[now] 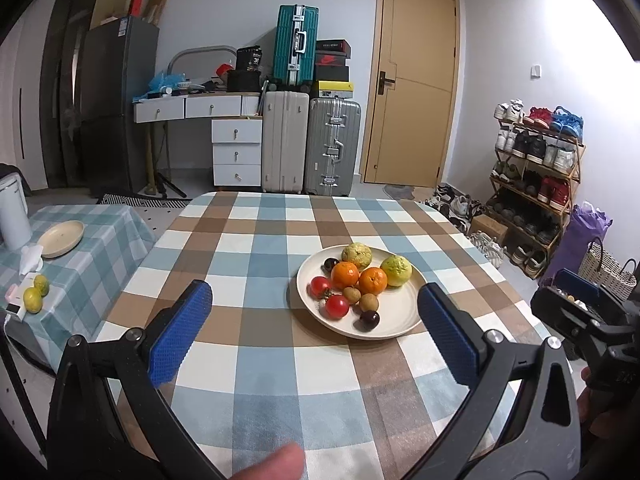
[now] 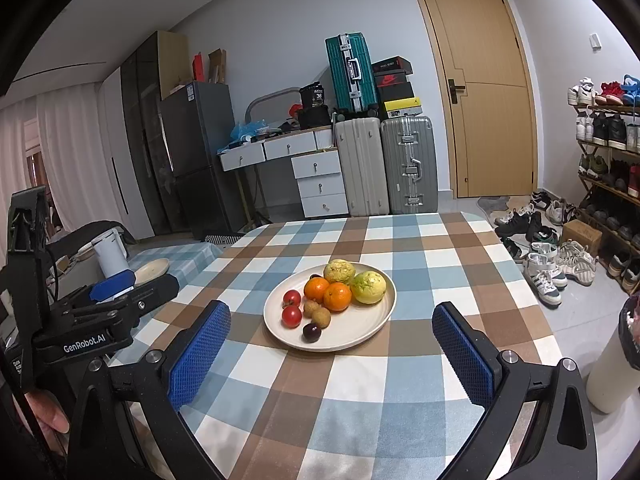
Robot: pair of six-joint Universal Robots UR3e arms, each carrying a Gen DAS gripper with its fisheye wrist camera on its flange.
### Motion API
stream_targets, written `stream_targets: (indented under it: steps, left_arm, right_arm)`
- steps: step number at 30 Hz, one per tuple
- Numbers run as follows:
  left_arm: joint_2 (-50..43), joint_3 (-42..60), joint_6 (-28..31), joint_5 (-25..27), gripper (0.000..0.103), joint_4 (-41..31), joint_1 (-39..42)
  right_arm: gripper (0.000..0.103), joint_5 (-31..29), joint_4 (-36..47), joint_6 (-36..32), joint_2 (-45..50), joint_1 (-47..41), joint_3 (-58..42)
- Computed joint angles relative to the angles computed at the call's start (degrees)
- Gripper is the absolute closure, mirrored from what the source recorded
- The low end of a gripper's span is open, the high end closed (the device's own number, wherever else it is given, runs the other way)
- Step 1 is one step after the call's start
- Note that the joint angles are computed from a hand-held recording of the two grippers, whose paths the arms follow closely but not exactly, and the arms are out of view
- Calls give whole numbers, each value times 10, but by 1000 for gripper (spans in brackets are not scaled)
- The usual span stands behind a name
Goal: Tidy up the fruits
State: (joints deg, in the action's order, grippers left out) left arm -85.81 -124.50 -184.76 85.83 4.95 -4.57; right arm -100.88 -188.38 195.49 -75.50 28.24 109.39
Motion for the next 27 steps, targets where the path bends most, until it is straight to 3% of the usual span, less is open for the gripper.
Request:
stream_targets:
  steps: [27]
  left_arm:
    - [-3, 1, 21, -9, 0, 11, -9]
  right_arm:
    - [0, 1, 4, 2, 0, 1, -3]
